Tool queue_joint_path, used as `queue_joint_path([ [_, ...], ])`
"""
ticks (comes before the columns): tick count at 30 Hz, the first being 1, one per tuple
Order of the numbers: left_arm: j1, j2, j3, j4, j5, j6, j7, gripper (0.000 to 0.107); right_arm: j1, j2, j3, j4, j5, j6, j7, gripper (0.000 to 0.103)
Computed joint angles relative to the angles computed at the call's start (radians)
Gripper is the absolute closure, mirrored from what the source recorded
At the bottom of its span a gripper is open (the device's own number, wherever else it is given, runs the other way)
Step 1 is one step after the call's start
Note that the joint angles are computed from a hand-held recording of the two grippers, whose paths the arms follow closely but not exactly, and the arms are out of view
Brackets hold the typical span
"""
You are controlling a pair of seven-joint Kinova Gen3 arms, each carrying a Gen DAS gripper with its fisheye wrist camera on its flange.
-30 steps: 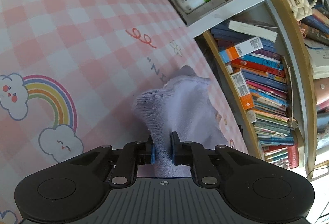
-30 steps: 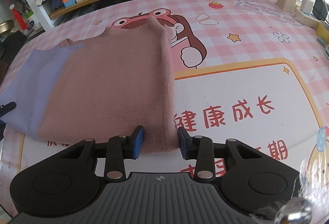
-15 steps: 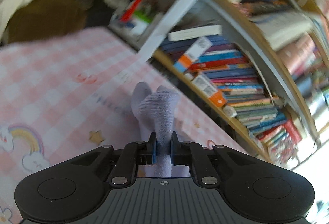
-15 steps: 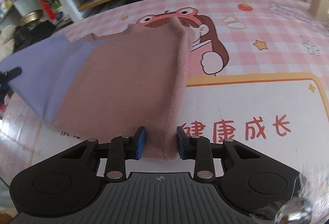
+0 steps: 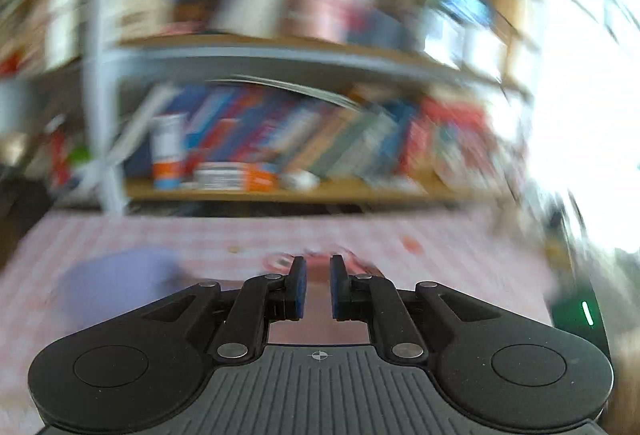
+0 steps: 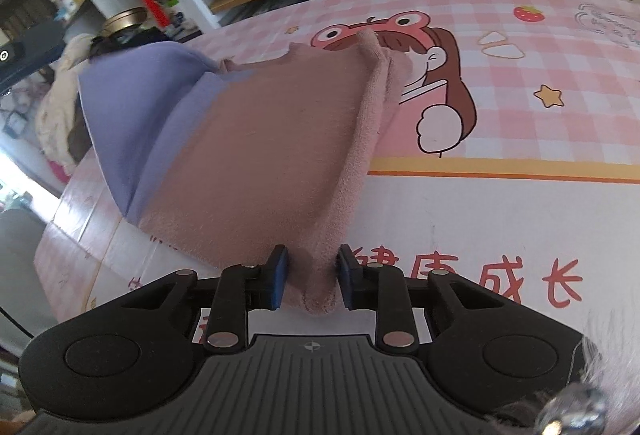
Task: Fold clothes
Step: 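Lift the lavender end with the left gripper while the right gripper holds the pink fold, then fold the lavender end over onto the pink fold with the left gripper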
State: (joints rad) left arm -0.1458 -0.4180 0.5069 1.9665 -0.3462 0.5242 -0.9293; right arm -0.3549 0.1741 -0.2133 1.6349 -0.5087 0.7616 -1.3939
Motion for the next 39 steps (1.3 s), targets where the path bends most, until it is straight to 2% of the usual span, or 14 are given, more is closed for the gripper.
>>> queue_joint_path([
  [2, -0.025, 0.032, 0.082, -0.035, -0.041, 0.069, 0.047, 0.089, 0.024, 0.004, -0.006, 0.002, -0.04, 0.014, 0.052, 0.079],
  [3, -0.049, 0.026, 0.1, -0.038, -0.041, 0.098, 0.088, 0.089, 0.034, 0.004, -0.008, 0.005, -0.059, 0.02, 0.078, 0.079],
  [6, -0.059, 0.019, 0.102, -0.042, -0.054, 0.176, 0.21, 0.089, 0.051, 0.009, -0.007, 0.008, -0.099, 0.032, 0.129, 0.079],
  [8, -0.069, -0.004, 0.069, -0.027, -0.03, 0.226, 0.291, 0.089, 0.053, 0.011, -0.004, 0.006, -0.106, 0.037, 0.138, 0.079],
  [11, -0.064, -0.062, -0.068, 0.036, 0.056, 0.264, 0.413, 0.086, 0.045, 0.016, 0.001, -0.004, -0.094, 0.043, 0.13, 0.079],
  [13, -0.101, -0.108, -0.161, 0.102, 0.137, 0.242, 0.477, 0.085, 0.039, 0.018, 0.003, -0.011, -0.083, 0.046, 0.117, 0.079],
  [15, -0.136, -0.141, -0.253, 0.161, 0.219, 0.213, 0.511, 0.079, 0.031, 0.015, 0.005, -0.013, -0.067, 0.046, 0.098, 0.079],
  [17, -0.155, -0.168, -0.346, 0.229, 0.3, 0.148, 0.518, 0.073, 0.02, 0.013, 0.007, -0.016, -0.045, 0.043, 0.075, 0.08],
  [20, -0.124, -0.182, -0.485, 0.319, 0.422, 0.026, 0.531, 0.061, 0.003, 0.015, 0.008, -0.028, -0.006, 0.046, 0.038, 0.08],
  [24, -0.038, -0.151, -0.661, 0.403, 0.548, -0.118, 0.505, 0.059, -0.022, 0.016, 0.01, -0.044, 0.052, 0.049, -0.019, 0.081],
  [28, 0.008, -0.117, -0.743, 0.417, 0.588, -0.186, 0.432, 0.058, -0.043, 0.014, 0.011, -0.051, 0.104, 0.05, -0.071, 0.082],
  [33, 0.124, -0.041, -0.863, 0.387, 0.656, -0.248, 0.29, 0.058, -0.069, 0.011, 0.012, -0.059, 0.163, 0.048, -0.135, 0.082],
  [37, 0.15, -0.043, -0.894, 0.388, 0.696, -0.255, 0.222, 0.059, -0.086, 0.008, 0.012, -0.06, 0.201, 0.043, -0.187, 0.082],
  [39, 0.166, -0.037, -0.913, 0.389, 0.718, -0.265, 0.191, 0.064, -0.093, 0.007, 0.012, -0.061, 0.217, 0.042, -0.21, 0.082],
])
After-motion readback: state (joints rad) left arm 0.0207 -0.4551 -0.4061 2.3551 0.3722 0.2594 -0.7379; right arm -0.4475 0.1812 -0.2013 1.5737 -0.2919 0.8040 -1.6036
